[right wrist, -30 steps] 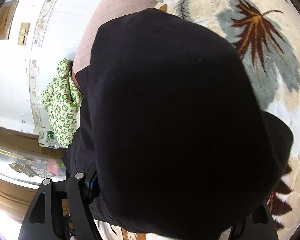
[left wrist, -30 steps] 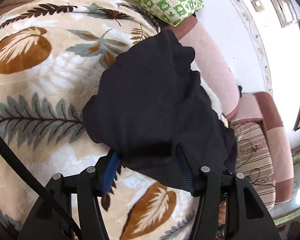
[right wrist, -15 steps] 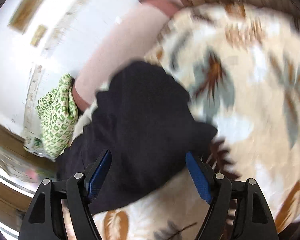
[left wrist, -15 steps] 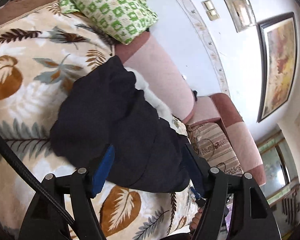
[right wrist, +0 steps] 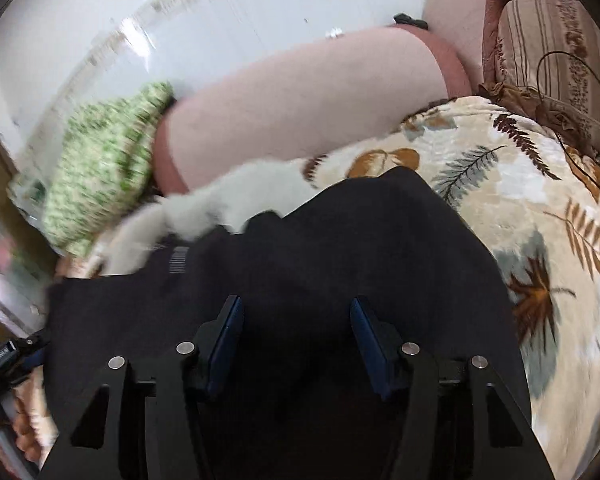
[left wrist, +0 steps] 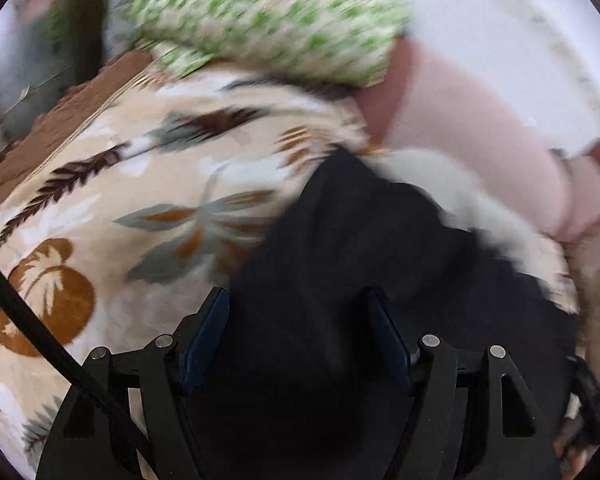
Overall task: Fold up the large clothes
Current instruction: 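Lower the folded coat onto the bed and open both tools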
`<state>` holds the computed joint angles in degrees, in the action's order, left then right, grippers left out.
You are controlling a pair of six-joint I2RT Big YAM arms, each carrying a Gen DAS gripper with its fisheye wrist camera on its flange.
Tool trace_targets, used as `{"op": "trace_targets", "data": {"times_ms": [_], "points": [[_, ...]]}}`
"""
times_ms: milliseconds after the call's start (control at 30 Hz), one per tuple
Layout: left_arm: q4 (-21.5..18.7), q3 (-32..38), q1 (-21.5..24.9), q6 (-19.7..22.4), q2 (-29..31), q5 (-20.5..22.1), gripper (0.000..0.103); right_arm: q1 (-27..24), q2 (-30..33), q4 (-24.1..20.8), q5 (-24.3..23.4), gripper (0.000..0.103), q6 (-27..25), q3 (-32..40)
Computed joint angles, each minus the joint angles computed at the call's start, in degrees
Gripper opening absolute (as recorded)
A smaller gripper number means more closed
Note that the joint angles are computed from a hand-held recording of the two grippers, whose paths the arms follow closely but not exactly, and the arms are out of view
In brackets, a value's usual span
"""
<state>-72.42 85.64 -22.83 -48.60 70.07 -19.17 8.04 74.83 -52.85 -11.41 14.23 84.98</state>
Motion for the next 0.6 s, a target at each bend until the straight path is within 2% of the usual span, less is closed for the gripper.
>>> {"op": "trace_targets", "data": {"times_ms": [33, 100, 133, 200, 267, 400, 500, 600], "points": [[2.35, -1.65, 2.29, 0.35, -0.14, 3.57, 0.075, -0.28, 1.12, 0.62, -0.04, 0.06, -0.83, -0.16], [4.83, -4.28, 5.5, -1.5, -0.38, 8.87, 0.077, -0.77, 3.41, -0.36, -1.39, 0.061, -1.18, 1.22], [5.64, -5.07, 6.17, -2.33, -0.42, 9.89, 0.078, -1.22, 4.3, -0.43, -2.24, 0.061, -1.49, 1.79], [6.06, -5.89, 6.17, -3.07, -0.76, 9.24, 0.079, -1.31, 6.93, -0.55, -2.96, 0.062, -1.22, 3.76], [5.41, -6.14, 4.86, -3.79, -1.21, 5.96, 0.08, -0.95, 7.57, -0.19, -2.49, 0.063, -0.96, 3.95], [1.75, -5.89, 2.18, -5.35, -1.62, 0.42, 0.084, -0.29, 6.06, 1.05, -0.63, 0.064, -1.18, 2.58], [4.23, -8.31, 2.43, -6.11, -3.74, 1.17, 0.085, 0.64, 3.07, 0.95, 2.68, 0.066, -0.28, 2.22], [5.69, -9.62, 3.75, -7.85, -5.08, 3.99, 0.09, 2.17, -0.2, 3.39, 1.98, 0.066, -1.04, 1.24]]}}
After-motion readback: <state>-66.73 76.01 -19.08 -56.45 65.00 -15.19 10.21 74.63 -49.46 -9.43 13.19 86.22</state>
